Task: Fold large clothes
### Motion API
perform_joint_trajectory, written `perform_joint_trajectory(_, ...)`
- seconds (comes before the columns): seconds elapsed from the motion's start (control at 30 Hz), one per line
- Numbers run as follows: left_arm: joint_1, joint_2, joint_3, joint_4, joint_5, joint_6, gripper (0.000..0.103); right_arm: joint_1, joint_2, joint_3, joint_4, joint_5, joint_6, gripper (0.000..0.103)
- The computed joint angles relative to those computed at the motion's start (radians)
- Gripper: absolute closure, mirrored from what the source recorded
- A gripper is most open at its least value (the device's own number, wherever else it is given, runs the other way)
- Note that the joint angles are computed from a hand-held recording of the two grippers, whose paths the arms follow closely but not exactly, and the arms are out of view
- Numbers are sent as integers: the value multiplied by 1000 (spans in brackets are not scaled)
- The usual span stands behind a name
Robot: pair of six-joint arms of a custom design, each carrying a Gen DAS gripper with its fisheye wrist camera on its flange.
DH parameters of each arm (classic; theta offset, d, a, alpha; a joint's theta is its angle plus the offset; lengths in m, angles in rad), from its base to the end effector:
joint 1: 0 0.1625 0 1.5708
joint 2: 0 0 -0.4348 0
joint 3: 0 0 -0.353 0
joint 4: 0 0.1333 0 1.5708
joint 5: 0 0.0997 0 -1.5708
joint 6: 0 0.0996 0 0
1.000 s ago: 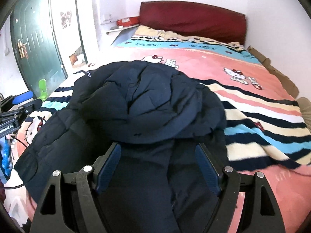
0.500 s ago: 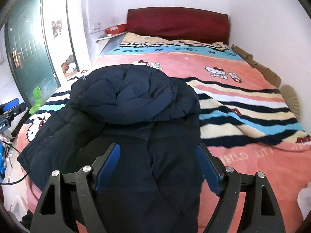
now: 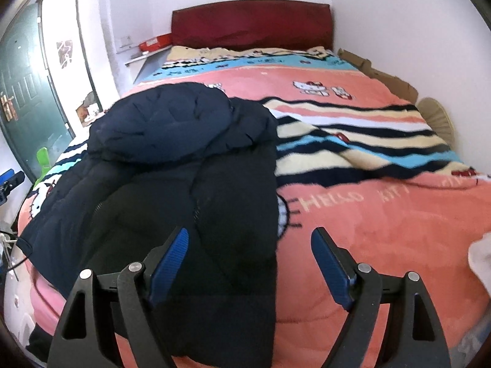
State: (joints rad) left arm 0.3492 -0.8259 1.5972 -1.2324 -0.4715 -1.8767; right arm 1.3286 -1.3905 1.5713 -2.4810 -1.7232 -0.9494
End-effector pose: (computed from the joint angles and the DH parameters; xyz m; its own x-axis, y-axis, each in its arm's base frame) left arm -0.4424 -0.3974 0.1267 -0.5776 -0.3559 -0.7346 0.4408 0.6215 -0.6477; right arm -0.0208 -0.5770 0.5198 -0.6899 -0.3933 0.6077 -0.6564 0.6940 -0.2959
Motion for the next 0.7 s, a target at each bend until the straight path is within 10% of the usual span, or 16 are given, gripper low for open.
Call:
perform_joint_trajectory(0.37,4,-77,127,-69,-60,9,29,-45,0,-8,5,-25,23,14)
perform_joint_trajectory(0.7,-34,-300,259,314,-336,-299,29,-70,19,-51,36,-31,45,11)
